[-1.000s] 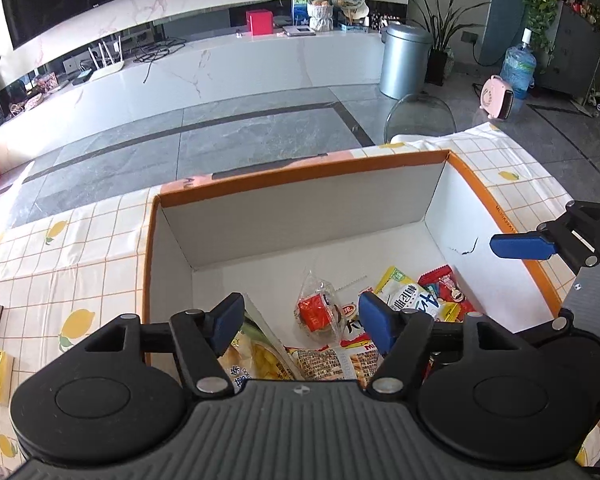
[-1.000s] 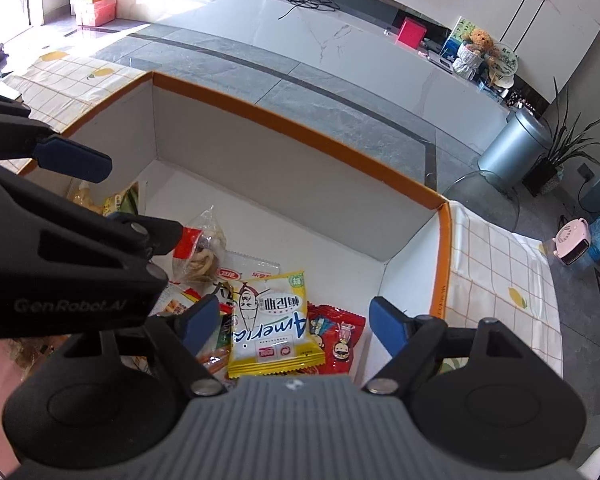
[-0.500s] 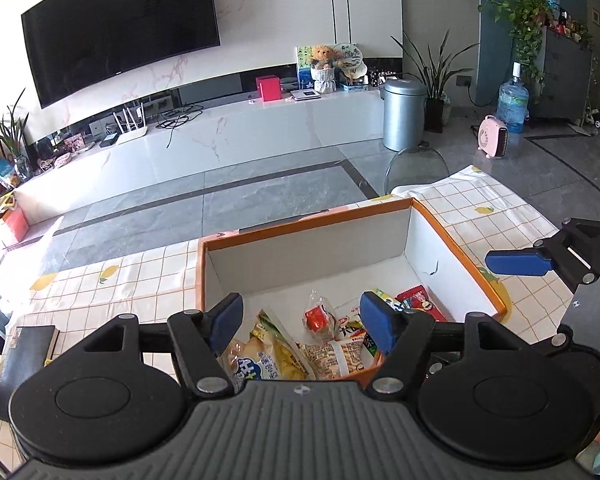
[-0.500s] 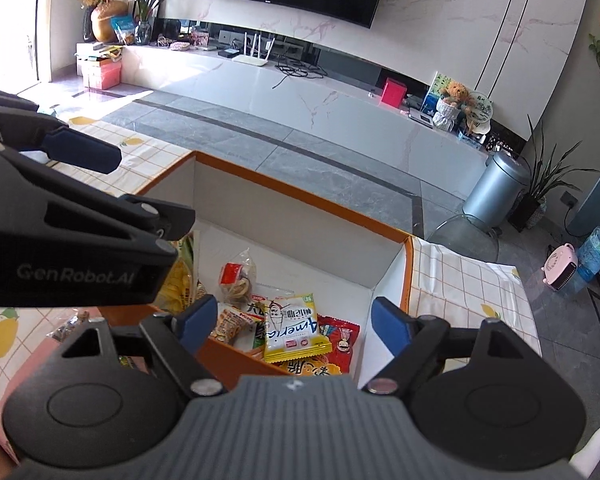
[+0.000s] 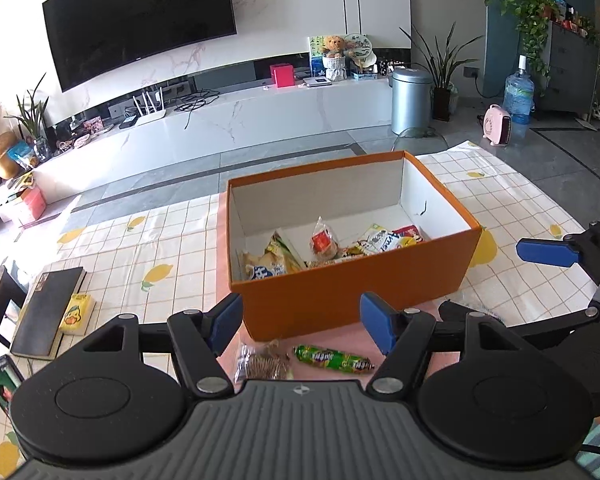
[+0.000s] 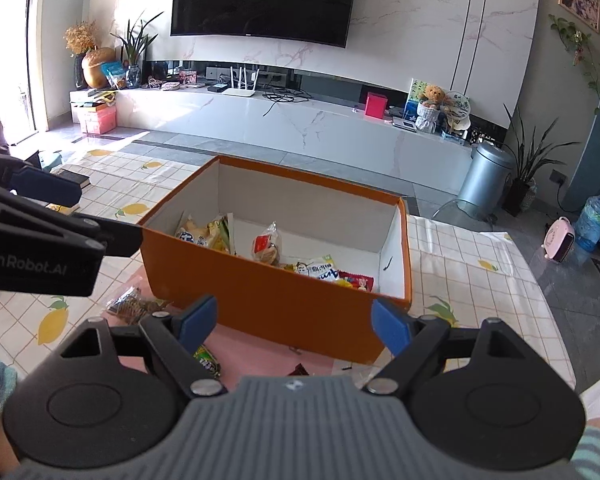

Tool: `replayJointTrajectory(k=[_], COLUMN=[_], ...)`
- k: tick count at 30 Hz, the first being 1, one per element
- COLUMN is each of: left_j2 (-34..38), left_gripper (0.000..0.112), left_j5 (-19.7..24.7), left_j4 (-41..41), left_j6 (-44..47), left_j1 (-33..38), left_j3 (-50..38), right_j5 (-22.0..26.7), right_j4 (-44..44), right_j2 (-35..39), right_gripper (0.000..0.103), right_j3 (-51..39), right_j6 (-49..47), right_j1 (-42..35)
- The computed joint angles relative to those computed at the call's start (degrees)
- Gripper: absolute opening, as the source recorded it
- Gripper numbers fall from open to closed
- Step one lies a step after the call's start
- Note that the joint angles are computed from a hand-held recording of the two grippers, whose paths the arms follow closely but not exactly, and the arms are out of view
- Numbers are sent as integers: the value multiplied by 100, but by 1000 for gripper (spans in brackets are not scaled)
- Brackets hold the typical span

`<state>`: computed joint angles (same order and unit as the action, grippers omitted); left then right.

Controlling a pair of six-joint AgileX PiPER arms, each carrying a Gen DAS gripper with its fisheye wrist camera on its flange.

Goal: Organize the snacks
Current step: 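Withdraw both tools from the box back toward the remaining snacks, then grasp the red chocolate bar with the left tool while the right tool grasps the clear white-ball packet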

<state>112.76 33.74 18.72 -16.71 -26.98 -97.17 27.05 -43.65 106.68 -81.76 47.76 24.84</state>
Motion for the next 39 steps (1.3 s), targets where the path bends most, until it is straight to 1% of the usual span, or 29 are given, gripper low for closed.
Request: replayJointTrajectory(k=[2, 5, 8, 11, 13, 16, 19, 21, 23, 26, 30, 32, 34, 36, 39], left_j2=[-139, -286, -375, -310, -228, -130, -20, 97, 203, 326, 526, 655, 781, 922, 1159], left_gripper=[79, 79, 79, 79, 79, 79, 79, 79, 79, 79, 79, 79, 79, 79, 79], left_j5=[-92, -202, -411, -517, -613, -884, -1068, -1011, -933, -876, -758, -684, -628, -538, -428], left_j4=[-7, -237, -287, -342, -648, -1107, -1648, -2077, -2284, -2585, -3349, -3412, -3259, -3302, -3522], left_j6=[-61, 109, 146, 115, 304, 554, 1005, 1366, 1536, 1829, 2445, 2526, 2450, 2541, 2785], left_j1=[8, 35, 47, 64, 125, 191, 222, 239, 239, 233, 304, 280, 212, 158, 98], left_j3=[322, 741, 1152, 1294, 1318, 1439, 1445, 1351, 1283, 1249, 1117, 992, 859, 684, 391], right_j5=[-3, -16, 44, 117, 173, 137, 38, -29, -103, -312, -616, -751, -857, -967, -1157], right_j4=[-413, -665, -1090, -1535, -1934, -2227, -2224, -2307, -2360, -2319, -2250, -2140, -1839, -1651, -940], right_j2=[-89, -158, -212, -220, -210, -139, -9, 76, 186, 303, 380, 422, 484, 549, 684], right_gripper=[82, 82, 82, 83, 85, 85, 85, 85, 83, 83, 83, 82, 81, 81, 81], right_j3=[294, 593, 885, 1100, 1264, 1396, 1424, 1445, 1447, 1475, 1588, 1627, 1606, 1579, 1436], right_j6=[597, 1130, 1890, 2539, 3016, 3327, 3262, 3211, 3039, 2624, 2334, 2178, 1829, 1601, 810], right_j1=[125, 234, 377, 484, 554, 527, 433, 351, 240, -20, -343, -492, -633, -761, -981])
